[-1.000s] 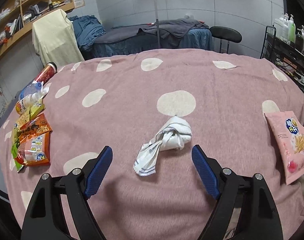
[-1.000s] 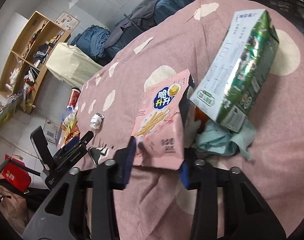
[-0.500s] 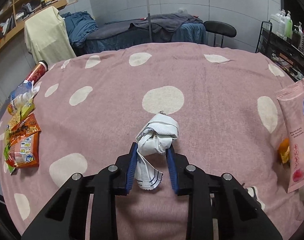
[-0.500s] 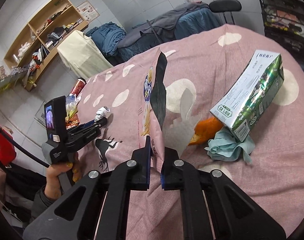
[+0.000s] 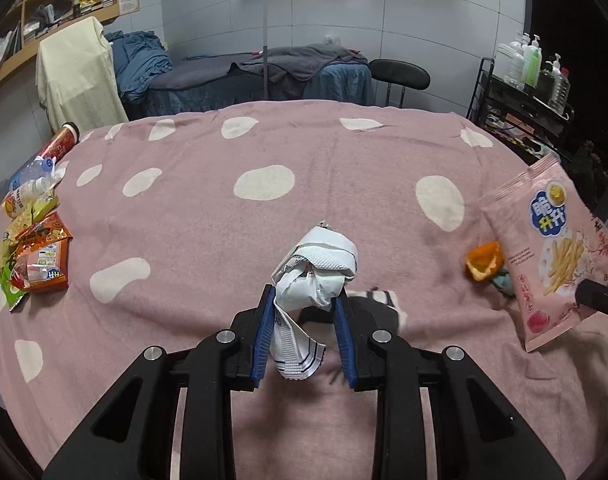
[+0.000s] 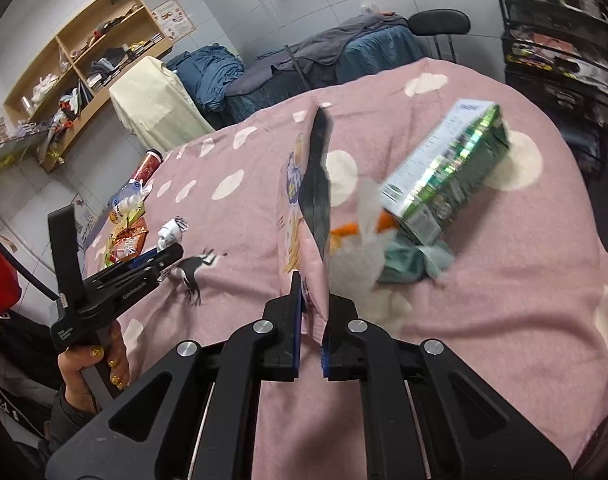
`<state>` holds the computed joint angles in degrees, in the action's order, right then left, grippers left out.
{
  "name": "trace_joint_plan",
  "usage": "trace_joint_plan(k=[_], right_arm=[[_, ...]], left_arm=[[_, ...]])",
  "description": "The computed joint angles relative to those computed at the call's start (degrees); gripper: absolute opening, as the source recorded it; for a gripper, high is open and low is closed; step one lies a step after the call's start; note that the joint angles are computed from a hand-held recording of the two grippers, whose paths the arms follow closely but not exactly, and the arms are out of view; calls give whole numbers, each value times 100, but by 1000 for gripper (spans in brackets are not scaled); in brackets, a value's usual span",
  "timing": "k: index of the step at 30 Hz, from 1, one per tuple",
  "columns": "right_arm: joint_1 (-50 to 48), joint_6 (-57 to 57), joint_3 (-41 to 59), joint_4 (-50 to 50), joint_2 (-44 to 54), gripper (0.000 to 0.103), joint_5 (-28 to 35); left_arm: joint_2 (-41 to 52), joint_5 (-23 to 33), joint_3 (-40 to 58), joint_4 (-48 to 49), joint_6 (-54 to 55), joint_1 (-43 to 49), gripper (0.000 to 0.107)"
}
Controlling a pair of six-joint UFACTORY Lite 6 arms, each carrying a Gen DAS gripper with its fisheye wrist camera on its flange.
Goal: Collect trash
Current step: 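Carry the pink chip bag to the bin and open the right tool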
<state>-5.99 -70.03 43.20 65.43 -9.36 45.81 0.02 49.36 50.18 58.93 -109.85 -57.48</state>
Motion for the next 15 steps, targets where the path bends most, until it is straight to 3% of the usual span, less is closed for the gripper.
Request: trace_joint_plan(k=[4,10,12,14,15], right_arm=[[-1161,-264,-227,-269,-167,8,898],[-2201,-579,-162,-331,111,13,1304],[-2328,-612,-127,-309,206,19,1297],[-2446,-576,-120,-282,245,50,1200],[-2524,-604,-174,-231,205,52,1195]], left_arm=[[136,116,251,40,-117,-462,29],[652,127,861,144,-130,-854,29],[836,128,1055,149,-91,-921,29],[965,62,1192,161,-79,-950,29],[1031,77,1262,153,-70,-981,29]])
